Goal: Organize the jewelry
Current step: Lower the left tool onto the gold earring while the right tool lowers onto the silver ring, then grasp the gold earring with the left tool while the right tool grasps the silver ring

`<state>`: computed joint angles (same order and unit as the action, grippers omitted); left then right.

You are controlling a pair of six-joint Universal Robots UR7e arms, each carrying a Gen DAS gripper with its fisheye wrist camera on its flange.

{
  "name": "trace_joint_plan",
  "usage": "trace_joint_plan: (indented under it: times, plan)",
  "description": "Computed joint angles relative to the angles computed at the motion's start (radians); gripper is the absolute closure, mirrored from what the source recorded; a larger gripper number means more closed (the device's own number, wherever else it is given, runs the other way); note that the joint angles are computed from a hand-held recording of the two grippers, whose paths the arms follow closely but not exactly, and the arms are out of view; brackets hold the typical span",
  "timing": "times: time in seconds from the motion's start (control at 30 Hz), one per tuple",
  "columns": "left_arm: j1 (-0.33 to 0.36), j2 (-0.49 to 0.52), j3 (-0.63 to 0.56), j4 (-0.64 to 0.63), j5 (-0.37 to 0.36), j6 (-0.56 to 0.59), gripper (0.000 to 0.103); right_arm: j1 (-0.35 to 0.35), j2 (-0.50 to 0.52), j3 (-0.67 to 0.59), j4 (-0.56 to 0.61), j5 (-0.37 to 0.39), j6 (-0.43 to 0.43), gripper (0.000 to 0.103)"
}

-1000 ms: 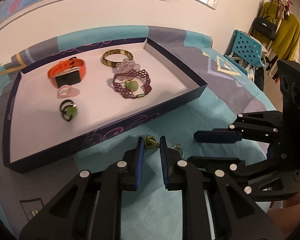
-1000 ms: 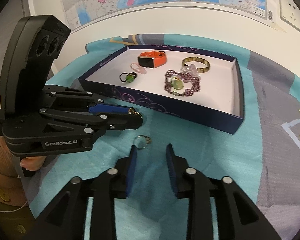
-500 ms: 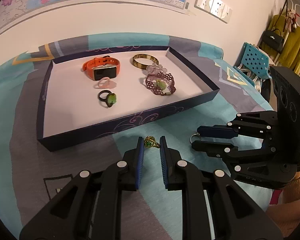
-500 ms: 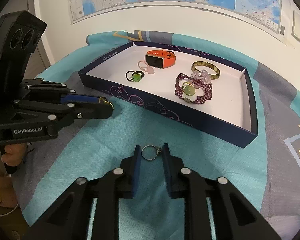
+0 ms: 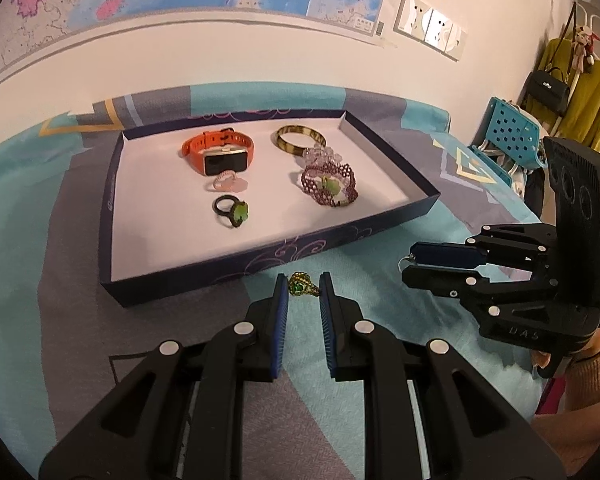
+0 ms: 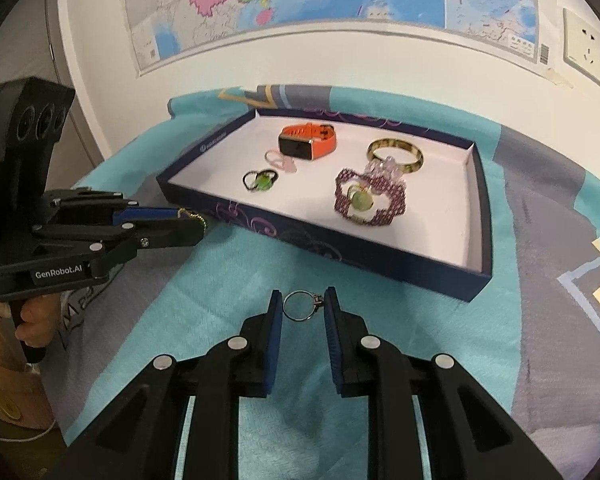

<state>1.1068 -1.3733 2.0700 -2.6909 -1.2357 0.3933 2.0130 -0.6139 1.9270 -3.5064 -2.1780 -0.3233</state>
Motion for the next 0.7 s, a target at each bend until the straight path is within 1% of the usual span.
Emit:
trace_joint_plan:
  times: [0.37,0.7]
  plan:
    - [-0.016,0.001,-0.004,-0.022,0.007,0.008,0.087,0.000,-0.006,-0.015,-0.022,0.020,-0.014,0.084]
    - [-0.018,0.009,-0.010,-0.043,0.011,0.016,0.087,-0.004,-0.009,-0.035,-0.016,0.038,-0.021,0.084]
